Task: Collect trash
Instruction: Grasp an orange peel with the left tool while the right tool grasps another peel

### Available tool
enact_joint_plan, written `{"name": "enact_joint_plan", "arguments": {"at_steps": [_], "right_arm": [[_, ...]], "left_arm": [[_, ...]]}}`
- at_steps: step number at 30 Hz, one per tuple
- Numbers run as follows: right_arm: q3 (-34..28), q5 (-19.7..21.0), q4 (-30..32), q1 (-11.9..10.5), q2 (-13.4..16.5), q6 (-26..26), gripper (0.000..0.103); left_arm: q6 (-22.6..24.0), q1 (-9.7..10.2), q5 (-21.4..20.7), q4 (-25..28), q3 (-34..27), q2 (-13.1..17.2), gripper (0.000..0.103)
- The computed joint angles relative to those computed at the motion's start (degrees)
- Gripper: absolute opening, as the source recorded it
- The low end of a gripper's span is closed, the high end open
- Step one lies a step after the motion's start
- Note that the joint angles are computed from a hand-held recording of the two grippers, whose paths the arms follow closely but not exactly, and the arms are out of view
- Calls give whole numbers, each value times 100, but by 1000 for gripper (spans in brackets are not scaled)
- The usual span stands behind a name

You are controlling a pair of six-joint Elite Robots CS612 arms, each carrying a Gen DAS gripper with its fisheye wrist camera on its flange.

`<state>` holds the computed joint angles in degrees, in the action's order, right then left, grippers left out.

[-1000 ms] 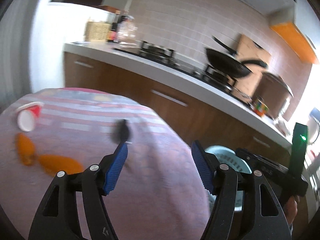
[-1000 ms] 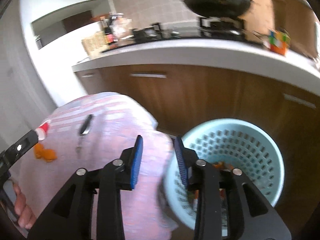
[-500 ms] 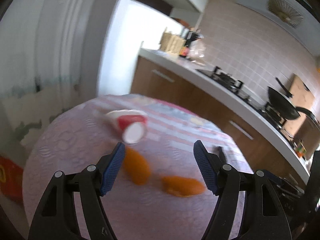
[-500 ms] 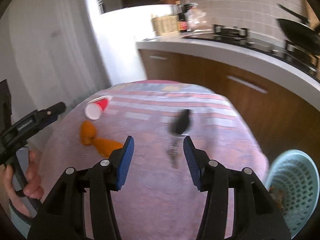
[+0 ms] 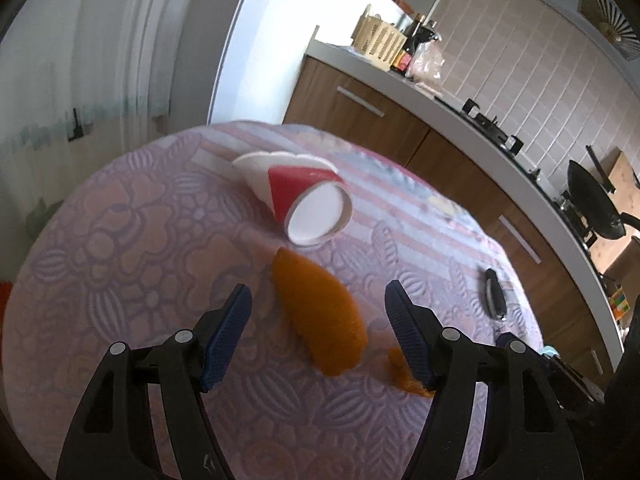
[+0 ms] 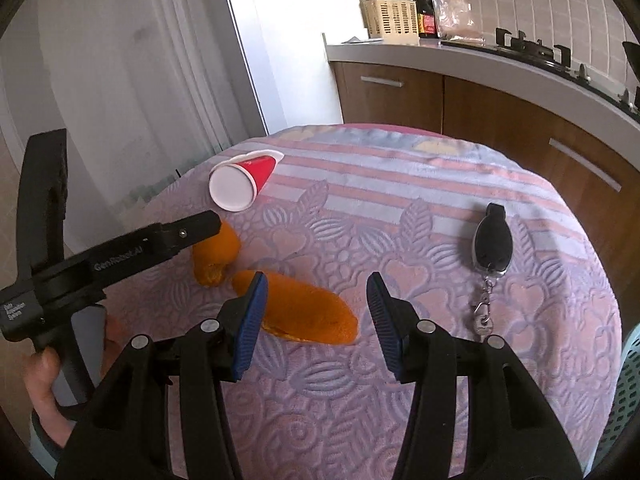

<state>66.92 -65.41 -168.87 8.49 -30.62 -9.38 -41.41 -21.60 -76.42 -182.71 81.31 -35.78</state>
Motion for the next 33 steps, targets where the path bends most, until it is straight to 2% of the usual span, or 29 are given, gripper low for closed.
{"name": "enact_joint_plan", "arguments": {"at_steps": [1,5,8,9,10,13,17,21,25,27,29,30,31,33], "right_arm": [[18,41,-9,-10,-4,-7,48],[20,52,-75,3,11,-23,48],[-39,-22,4,38,52,-76,50],[-62,-48,24,47,67,-84,52],[-73,-84,37,57,78,-84,56],[-98,-186,36,80,96,-102,61],[-180,-270,132,106,132,-162,64],[-338,-459,395,157,190,-254,74],[-578,-575,1034,198,257,-391,74],[-564,-606,1007,204,253,-396,74],[-512,-576,921,202,238,-416,66],[-471,-488,863,193,225,-462,53],[-434,-473,815,196,212,-512,46],[-343,-498,657,206,181,-573,39]], "left_arm": [[-43,6,-30,37,7,-4,54],[-51,23,-137,-112,42,5,56],[28,23,-239,104,-27,16,56],[40,13,-187,166,-43,18,51],[38,-4,-90,136,-36,21,34],[45,-26,14,39,-15,25,29],[103,-53,119,-249,59,16,28],[6,-66,199,-345,114,-2,28],[-148,-33,99,-449,145,0,28],[-165,-23,61,-492,154,4,28],[-147,-30,75,-494,150,5,28],[-134,-32,79,-490,146,7,28],[-114,-34,80,-499,146,7,28],[-67,-38,89,-525,150,7,28]]}}
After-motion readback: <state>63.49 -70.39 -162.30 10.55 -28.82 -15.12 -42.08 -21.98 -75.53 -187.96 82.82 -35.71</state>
